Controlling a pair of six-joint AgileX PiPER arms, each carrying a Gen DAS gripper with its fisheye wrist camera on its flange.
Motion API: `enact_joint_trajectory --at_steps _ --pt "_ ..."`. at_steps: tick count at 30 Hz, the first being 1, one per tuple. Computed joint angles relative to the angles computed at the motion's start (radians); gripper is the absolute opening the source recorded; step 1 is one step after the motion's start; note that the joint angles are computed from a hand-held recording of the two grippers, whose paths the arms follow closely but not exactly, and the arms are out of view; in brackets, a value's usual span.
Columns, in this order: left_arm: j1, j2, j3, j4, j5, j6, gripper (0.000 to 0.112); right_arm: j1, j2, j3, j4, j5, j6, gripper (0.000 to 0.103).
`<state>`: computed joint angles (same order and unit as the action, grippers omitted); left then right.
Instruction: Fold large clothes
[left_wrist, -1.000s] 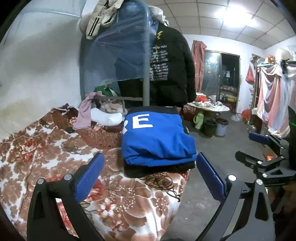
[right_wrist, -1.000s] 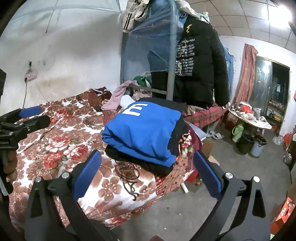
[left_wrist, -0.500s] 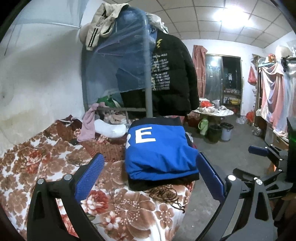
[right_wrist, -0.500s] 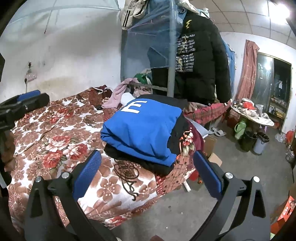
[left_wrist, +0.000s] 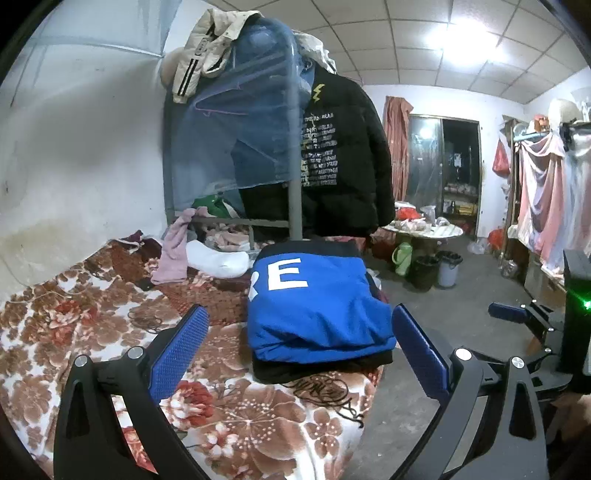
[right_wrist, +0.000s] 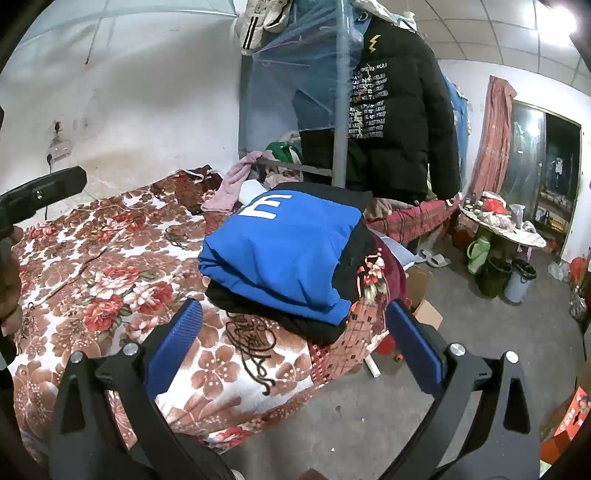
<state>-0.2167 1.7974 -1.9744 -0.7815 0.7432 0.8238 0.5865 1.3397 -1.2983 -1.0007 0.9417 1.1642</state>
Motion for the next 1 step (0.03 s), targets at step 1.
enact_joint_trajectory --at_steps 1 --pt "-0.003 -0.004 0.005 0.004 -0.007 0.001 0.098 0.0 0.0 0.001 0.0 -0.001 0.0 0.098"
